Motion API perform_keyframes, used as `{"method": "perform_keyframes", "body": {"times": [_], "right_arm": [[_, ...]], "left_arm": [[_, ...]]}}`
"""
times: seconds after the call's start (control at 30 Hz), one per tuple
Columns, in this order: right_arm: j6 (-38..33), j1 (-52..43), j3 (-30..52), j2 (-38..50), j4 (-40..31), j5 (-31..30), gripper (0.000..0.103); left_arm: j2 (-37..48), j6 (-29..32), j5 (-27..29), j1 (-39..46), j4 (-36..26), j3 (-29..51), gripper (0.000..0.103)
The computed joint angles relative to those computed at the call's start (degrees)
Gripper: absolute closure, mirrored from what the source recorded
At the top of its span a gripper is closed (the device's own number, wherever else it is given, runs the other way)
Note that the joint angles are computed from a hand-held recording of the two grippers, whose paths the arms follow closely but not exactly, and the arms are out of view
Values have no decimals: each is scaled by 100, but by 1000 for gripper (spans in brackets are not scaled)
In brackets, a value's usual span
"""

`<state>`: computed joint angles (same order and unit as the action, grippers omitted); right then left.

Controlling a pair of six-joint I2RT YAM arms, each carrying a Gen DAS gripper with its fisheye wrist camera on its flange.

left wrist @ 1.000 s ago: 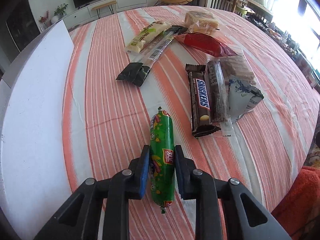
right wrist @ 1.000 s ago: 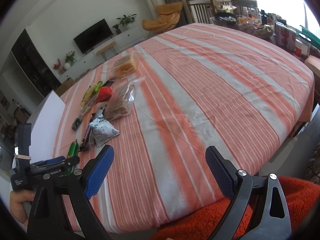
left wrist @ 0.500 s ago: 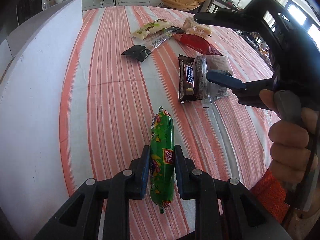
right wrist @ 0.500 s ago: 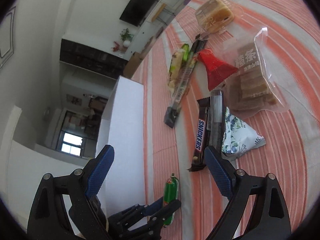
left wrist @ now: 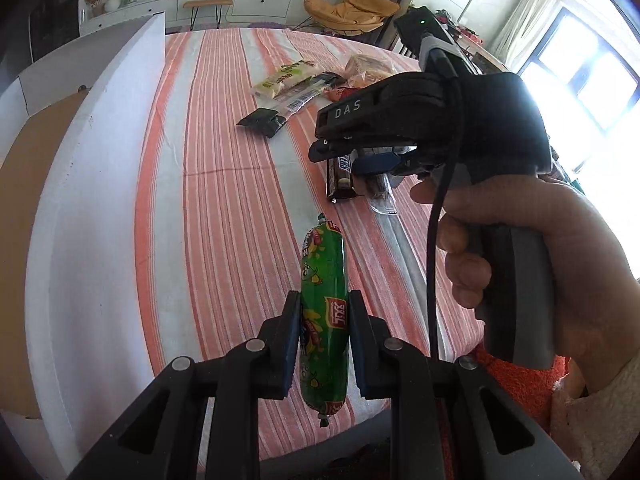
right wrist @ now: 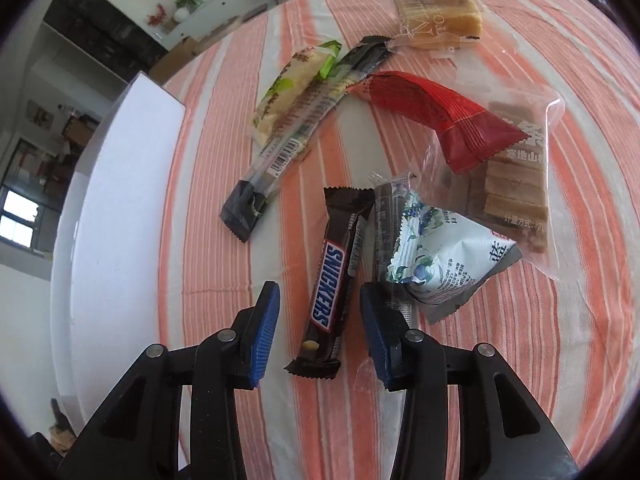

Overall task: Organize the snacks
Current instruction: 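Grasp the Snickers bar with the right tool while the left tool holds the green sausage, then carry both snacks over the cardboard box and open both tools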

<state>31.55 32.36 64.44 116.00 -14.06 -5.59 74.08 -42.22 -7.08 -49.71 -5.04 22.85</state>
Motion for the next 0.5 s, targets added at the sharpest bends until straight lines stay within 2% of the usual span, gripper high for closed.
{"method": "perform_keyframes", "body": {"times": [0.03, 0.07, 0.1, 0.17, 0.23, 0.33, 0.43, 0.5], "right_arm": [[-80, 80, 203, 118, -180, 153, 52], [-249, 166, 354, 195, -316, 383, 60], [-334, 200, 421, 237, -422, 509, 86], [-261, 40, 51, 44, -86, 196, 86], [-45, -262, -594, -311, 543, -436, 86], [176, -465, -1431, -1107, 1141, -894, 86], [414, -471, -1894, -1932, 1317, -1277, 86], [509, -250, -1898, -2388, 1250, -1353, 86]], "left_arm": [[-225, -45, -56, -55, -168, -12, 81], [-462, -95, -97, -111, -333, -32, 81], [-756, -128, -107, -132, -506, -74, 81], [-1419, -155, -80, -111, -903, -119, 81], [-2182, -120, -13, -3, -1383, -125, 81], [-3231, 151, 324, 612, -2101, -61, 81], [-4095, 773, 1037, 2010, -2895, 93, 81], [-4402, 1432, 1519, 3198, -3331, 220, 81]]}}
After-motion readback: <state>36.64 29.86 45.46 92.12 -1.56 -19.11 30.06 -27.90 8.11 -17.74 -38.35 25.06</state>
